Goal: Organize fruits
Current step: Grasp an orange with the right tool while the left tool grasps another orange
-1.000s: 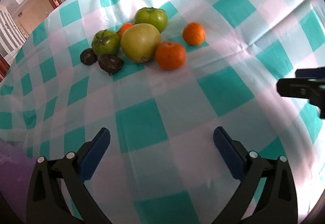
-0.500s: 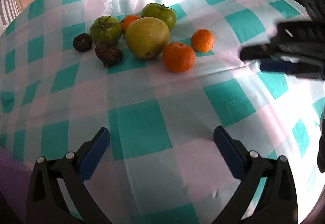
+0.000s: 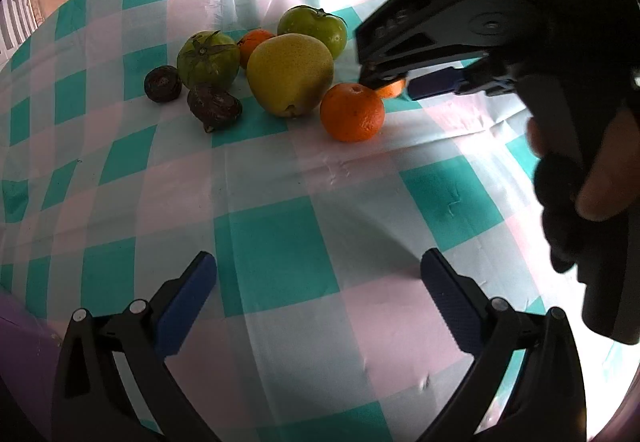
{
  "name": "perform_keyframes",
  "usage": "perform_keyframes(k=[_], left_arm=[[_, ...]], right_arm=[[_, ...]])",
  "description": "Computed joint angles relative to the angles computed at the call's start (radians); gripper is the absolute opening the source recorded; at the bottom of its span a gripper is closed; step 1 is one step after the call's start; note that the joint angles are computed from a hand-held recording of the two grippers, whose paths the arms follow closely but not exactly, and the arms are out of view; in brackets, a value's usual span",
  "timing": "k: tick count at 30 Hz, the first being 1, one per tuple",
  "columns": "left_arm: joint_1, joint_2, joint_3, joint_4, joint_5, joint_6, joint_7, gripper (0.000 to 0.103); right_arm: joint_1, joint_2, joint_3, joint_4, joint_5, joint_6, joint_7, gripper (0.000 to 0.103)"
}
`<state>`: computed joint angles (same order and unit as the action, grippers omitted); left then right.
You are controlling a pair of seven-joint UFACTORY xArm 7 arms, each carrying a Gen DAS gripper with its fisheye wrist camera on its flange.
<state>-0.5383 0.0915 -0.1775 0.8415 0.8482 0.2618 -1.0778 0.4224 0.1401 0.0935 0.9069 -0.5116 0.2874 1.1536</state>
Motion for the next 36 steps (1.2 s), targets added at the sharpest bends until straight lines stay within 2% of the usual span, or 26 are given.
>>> perform_keyframes(k=[3,13,19,25,29,32,36], left_arm=[[0.000,0.000,0.000,0.000,-0.001,0.000,0.001,0.102],[-0.004,0.008,-0.001,0.015,-0.002,0.023,-0.022,0.102],[-0.028,0.041,0.009,0.065,0.028,0.076,-0.103,0.102],[-0.036,0.052,0.013,0.077,0.028,0.088,-0.116,0.102],[-0.048,0.095,0.017,0.142,-0.010,0.137,-0.118,0.102],[-0.068,0.154,0.031,0.226,-0.032,0.178,-0.121,0.102],[-0.099,0.242,0.070,0.344,-0.035,0.182,-0.107,0.089]], right_arm=[[0.005,0.019,-0.010,0.019,-0.026,0.000,0.009,0.043],[0.017,0.076,-0.035,0.083,-0.038,-0.021,-0.100,0.042],[0.074,0.123,-0.076,0.170,-0.164,0.052,-0.089,0.043],[0.058,0.156,-0.071,0.194,-0.142,0.023,-0.153,0.037],[0.045,0.048,-0.104,0.076,-0.173,-0.056,-0.095,0.037],[0.028,-0.059,-0.101,-0.011,-0.253,-0.057,-0.005,0.037],[-0.016,-0.199,-0.052,-0.144,-0.246,-0.039,0.022,0.037]])
